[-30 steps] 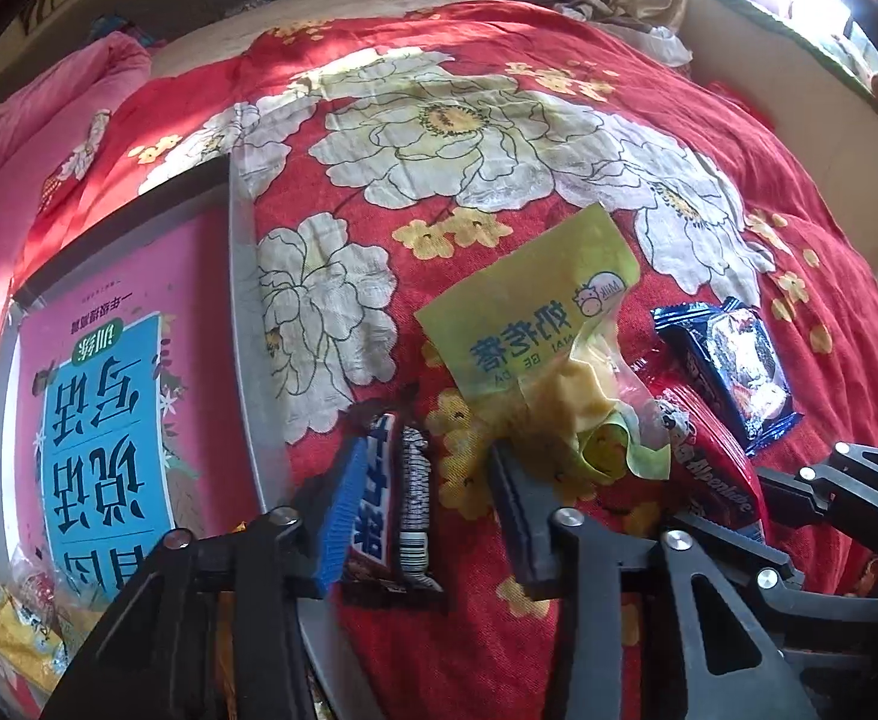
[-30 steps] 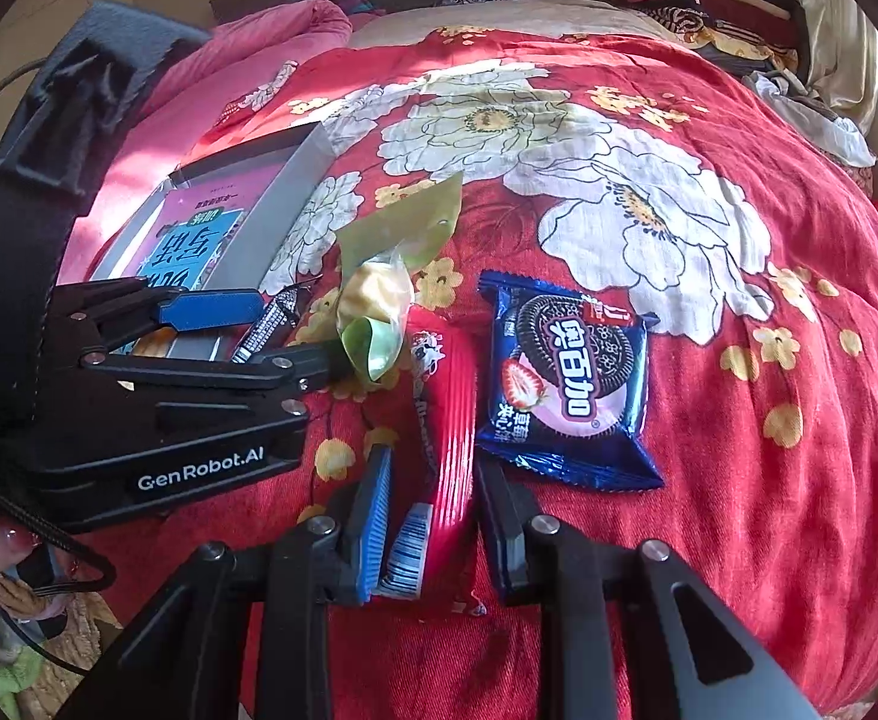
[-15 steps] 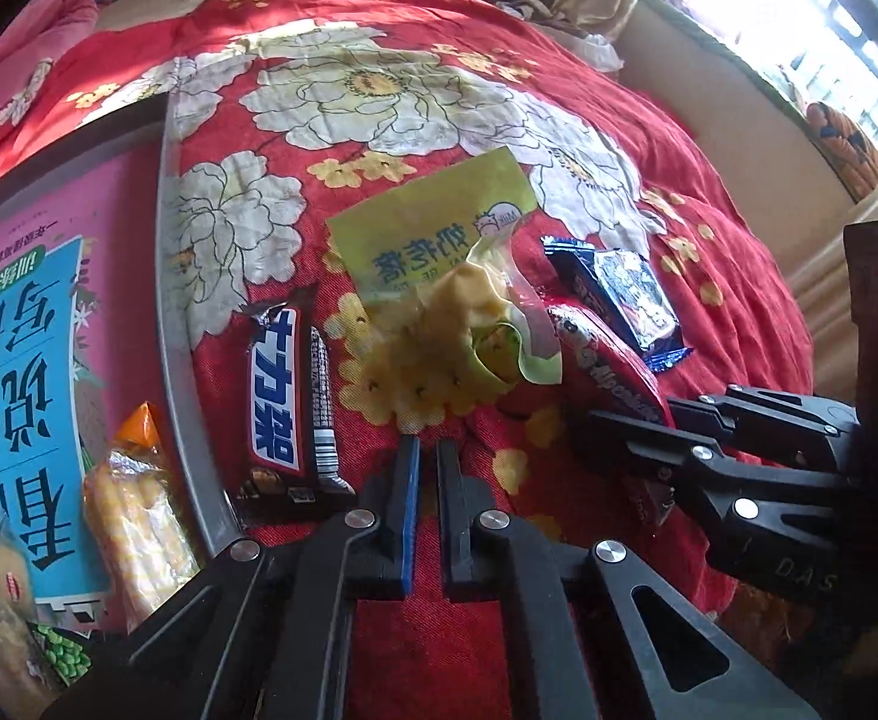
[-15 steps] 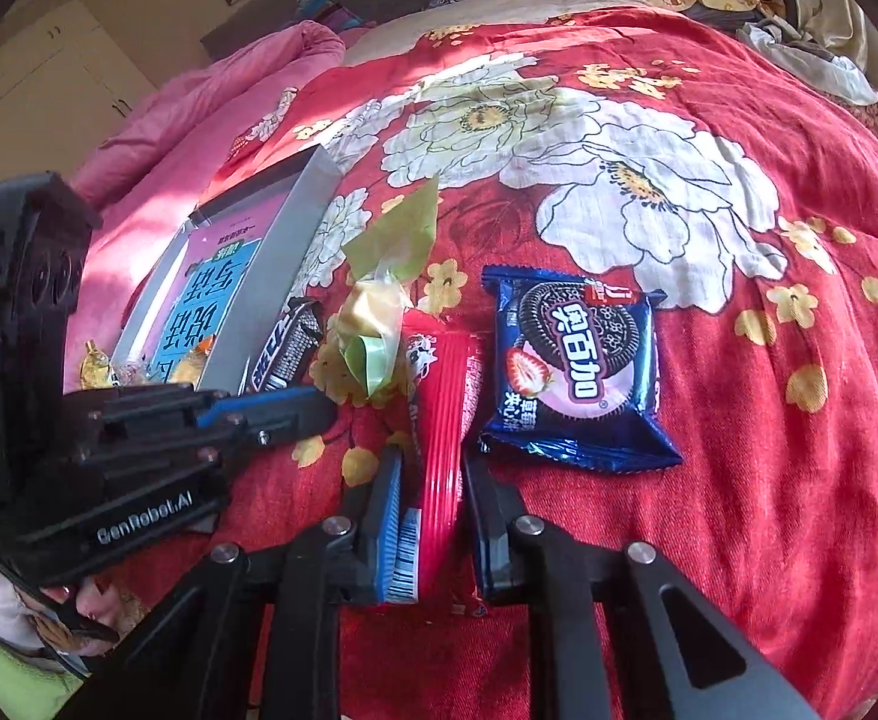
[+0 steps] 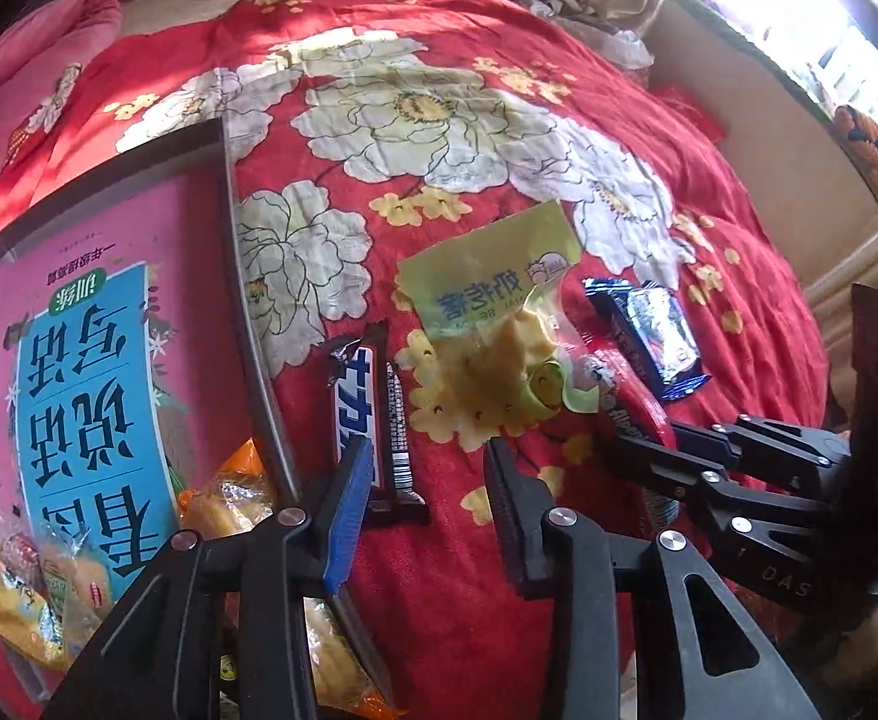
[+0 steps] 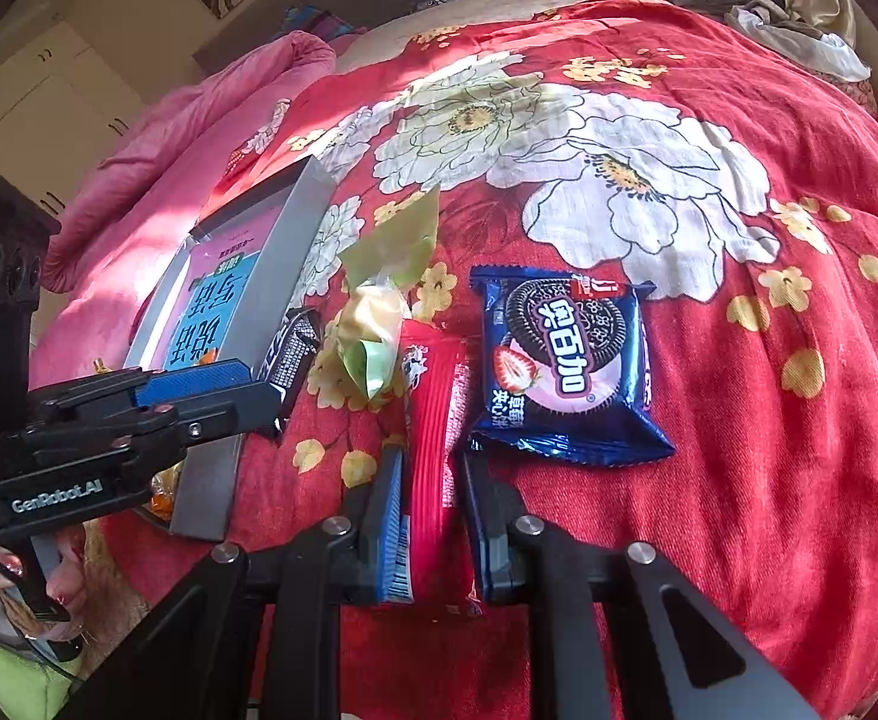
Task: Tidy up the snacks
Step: 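Grasp the dark chocolate bar with the left tool while the right tool grasps the red stick snack, then carry the chocolate bar with the left tool while the right tool carries the red snack to the tray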
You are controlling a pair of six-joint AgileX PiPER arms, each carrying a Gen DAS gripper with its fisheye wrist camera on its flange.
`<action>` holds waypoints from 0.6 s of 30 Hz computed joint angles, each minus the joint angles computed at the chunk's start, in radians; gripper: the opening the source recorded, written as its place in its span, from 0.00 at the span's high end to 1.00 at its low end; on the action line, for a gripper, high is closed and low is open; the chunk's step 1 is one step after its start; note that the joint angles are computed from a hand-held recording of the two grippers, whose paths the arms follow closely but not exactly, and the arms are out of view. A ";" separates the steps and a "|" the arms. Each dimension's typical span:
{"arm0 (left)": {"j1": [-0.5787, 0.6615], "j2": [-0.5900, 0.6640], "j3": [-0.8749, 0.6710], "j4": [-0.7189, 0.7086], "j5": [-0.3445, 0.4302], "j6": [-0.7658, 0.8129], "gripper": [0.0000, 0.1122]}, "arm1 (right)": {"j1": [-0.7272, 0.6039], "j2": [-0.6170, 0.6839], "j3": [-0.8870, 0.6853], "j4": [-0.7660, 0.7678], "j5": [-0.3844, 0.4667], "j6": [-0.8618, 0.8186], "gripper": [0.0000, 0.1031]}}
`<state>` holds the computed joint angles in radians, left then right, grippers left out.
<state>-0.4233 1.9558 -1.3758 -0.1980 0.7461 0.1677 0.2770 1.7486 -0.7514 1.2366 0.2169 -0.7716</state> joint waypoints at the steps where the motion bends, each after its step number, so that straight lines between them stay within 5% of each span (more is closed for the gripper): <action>1: -0.012 0.023 -0.031 0.052 0.028 -0.040 0.65 | -0.002 -0.001 0.002 0.017 0.004 -0.016 0.81; 12: -0.137 0.208 -0.274 0.418 0.200 -0.290 0.60 | -0.034 -0.027 0.034 0.222 0.043 -0.212 0.81; 18: -0.148 0.176 -0.192 0.474 0.112 -0.292 0.62 | -0.027 -0.017 0.024 0.209 0.041 -0.205 0.81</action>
<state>-0.5711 2.1320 -1.5679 0.2762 0.8584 -0.1242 0.2499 1.7317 -0.7271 1.4451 0.2583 -0.9770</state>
